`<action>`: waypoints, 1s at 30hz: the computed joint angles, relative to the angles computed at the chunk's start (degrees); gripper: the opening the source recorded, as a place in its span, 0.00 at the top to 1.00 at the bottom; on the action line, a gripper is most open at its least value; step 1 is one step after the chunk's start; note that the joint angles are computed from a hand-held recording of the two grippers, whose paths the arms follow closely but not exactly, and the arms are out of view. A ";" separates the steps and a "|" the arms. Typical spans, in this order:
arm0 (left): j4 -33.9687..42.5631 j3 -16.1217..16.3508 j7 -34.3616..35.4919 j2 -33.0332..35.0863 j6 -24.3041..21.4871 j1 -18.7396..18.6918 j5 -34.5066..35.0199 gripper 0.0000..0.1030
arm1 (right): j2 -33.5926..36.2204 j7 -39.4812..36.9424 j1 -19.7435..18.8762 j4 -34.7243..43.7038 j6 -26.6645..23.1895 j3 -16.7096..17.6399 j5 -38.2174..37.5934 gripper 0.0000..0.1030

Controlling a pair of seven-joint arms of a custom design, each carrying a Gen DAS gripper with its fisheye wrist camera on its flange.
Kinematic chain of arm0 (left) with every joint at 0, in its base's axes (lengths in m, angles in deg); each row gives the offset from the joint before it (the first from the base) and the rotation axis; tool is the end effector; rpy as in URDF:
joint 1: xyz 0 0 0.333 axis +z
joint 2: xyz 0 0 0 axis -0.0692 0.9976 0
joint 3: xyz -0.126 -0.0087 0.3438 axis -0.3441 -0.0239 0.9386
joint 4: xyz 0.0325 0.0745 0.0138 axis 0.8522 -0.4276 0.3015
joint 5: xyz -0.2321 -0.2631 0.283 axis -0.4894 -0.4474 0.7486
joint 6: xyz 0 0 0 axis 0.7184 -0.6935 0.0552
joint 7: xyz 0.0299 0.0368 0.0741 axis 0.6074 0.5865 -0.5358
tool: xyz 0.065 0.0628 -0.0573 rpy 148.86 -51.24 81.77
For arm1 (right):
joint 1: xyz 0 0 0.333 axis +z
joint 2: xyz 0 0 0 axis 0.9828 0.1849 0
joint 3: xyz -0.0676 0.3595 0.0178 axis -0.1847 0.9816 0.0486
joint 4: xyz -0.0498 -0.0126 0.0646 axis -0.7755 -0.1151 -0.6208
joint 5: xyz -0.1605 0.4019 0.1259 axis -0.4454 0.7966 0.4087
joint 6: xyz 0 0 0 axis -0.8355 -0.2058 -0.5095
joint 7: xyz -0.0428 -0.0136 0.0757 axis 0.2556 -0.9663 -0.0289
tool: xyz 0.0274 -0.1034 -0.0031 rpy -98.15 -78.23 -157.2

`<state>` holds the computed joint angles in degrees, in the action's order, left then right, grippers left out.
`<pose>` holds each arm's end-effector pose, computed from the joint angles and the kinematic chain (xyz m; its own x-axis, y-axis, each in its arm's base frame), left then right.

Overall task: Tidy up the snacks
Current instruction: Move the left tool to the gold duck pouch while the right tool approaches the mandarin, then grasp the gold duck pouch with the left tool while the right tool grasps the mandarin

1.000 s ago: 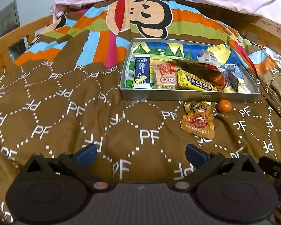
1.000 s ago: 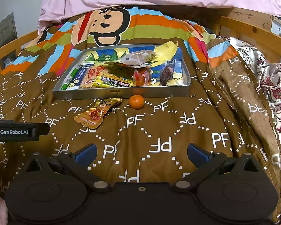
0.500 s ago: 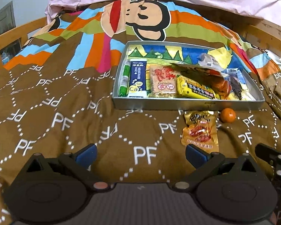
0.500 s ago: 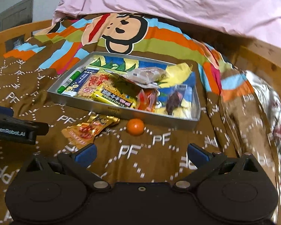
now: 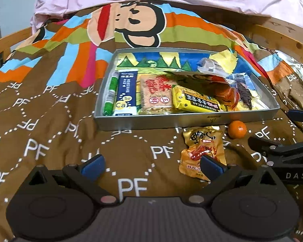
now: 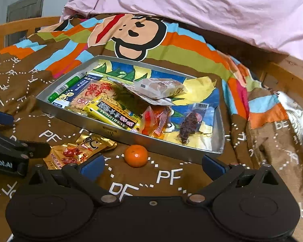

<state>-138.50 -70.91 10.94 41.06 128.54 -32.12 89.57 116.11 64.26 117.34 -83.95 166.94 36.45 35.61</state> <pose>0.5514 -0.4342 0.3316 0.1493 -0.9888 -0.0020 -0.7267 -0.1083 -0.6784 0.6166 0.3558 0.3095 0.4928 -0.8594 0.1360 -0.5139 -0.4136 -0.7515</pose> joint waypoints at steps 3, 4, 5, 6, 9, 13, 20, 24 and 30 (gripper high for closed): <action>0.96 0.35 -0.16 1.04 0.84 0.00 0.81 0.01 | 0.48 1.52 -4.49 0.82 -1.20 4.07 -1.48 0.01; 1.29 0.52 -0.35 1.38 1.19 -0.01 1.10 0.01 | 0.71 2.14 -5.37 1.17 -1.75 4.75 -1.88 0.01; 1.61 0.71 -0.56 1.71 1.51 -0.02 1.39 0.01 | 0.92 2.76 -5.90 1.43 -2.07 5.12 -2.25 0.01; 1.81 0.92 -0.86 1.95 1.89 -0.05 1.79 0.01 | 1.15 3.36 -6.98 1.72 -2.45 6.04 -2.80 0.01; 2.03 1.67 -2.38 2.40 3.72 -0.13 3.93 0.01 | 1.96 4.56 -14.89 2.25 -2.99 13.84 -5.90 0.03; 1.92 2.08 -3.25 2.49 5.01 -0.09 5.76 0.01 | 3.33 4.79 -20.09 3.11 -3.95 18.75 -9.69 0.11; 1.15 2.53 -7.15 2.15 7.60 0.49 7.48 0.01 | 5.53 3.56 -22.41 5.16 -6.43 21.12 -10.97 0.20; 0.94 2.71 -9.40 2.01 9.45 0.74 9.57 0.01 | 6.23 3.25 -21.69 6.38 -8.41 20.27 -11.26 0.57; 1.84 3.18 -13.18 2.97 13.21 0.91 14.76 0.01 | 4.57 4.60 -17.73 6.22 -12.60 15.52 -10.07 0.66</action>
<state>-136.65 -67.73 -2.24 44.03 141.75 -31.22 104.34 120.69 68.86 99.61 -77.73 154.34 51.97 25.54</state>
